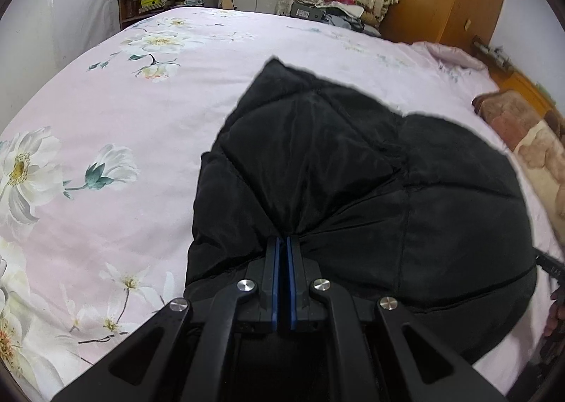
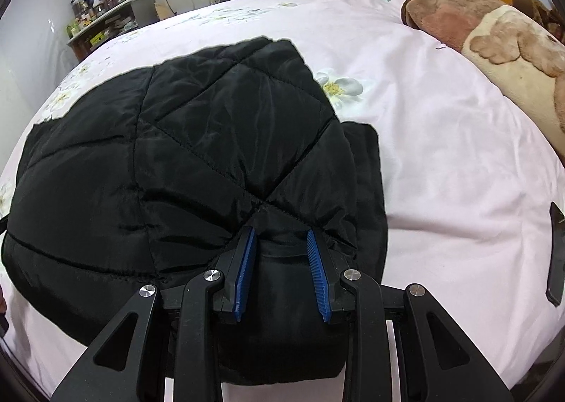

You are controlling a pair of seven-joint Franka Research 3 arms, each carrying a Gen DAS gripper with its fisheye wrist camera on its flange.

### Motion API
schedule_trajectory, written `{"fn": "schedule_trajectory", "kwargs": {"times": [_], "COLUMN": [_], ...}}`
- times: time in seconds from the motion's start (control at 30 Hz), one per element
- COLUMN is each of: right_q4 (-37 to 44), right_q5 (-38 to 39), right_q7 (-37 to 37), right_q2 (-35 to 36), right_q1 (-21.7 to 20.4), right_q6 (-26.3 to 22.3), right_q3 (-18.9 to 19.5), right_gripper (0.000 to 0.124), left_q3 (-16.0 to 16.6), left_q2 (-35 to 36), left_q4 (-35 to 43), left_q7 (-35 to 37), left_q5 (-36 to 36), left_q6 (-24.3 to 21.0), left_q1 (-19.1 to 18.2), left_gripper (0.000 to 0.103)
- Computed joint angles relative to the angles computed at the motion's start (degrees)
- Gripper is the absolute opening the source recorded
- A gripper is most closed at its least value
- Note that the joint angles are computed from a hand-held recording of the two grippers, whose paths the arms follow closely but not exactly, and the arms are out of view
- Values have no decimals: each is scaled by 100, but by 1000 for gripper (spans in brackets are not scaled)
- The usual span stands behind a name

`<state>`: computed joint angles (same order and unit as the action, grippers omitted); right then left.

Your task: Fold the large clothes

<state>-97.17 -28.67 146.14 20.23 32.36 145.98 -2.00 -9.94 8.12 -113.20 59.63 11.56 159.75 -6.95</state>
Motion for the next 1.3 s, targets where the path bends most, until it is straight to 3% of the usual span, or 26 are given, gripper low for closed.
{"fn": "schedule_trajectory", "kwargs": {"times": [0.1,0.2,0.3,0.47,0.5,0.67,0.8,0.93,1.07,1.2,1.3], "right_q4": [-435,-779,-1043,-1161,-1193,-1123,-1142,-1258,-1470,-1157,-871], "right_q5": [-292,-461,-98,1159,1295,1960,3203,4151,5041,5603,5823], "right_q7": [440,815,806,-45,-130,-609,-1547,-2204,-3147,-3724,-4000], "right_q2": [-374,-637,-701,-452,-436,-261,-118,-141,-248,3,242], "right_q1": [8,-144,-431,-772,-770,-783,-1231,-1386,-1602,-1648,-1653], "right_q6": [560,869,1119,1489,1579,1737,2018,2222,2426,2339,2295], "right_q3": [-133,-165,-41,235,216,190,640,906,1255,1299,1310], "right_gripper": [32,36,43,53,53,59,66,67,67,67,68], "left_q3": [36,164,-78,-291,-266,-333,-503,-738,-720,-621,-764], "left_q2": [-201,-185,-31,280,331,575,641,518,503,779,992], "left_q4": [-193,-167,-111,46,82,336,391,196,81,448,735], "left_q7": [68,-111,705,1526,1513,1744,2150,2770,3225,3241,3523], "left_q5": [-182,-37,-1164,-2042,-2031,-2179,-2635,-3627,-4257,-4227,-4478], "left_q6": [316,307,289,191,177,47,-18,-39,-6,-198,-378], "left_q1": [118,207,516,689,667,692,882,1167,1188,1075,1195], "left_gripper": [7,7,14,23,28,34,43,53,67,74,75]}}
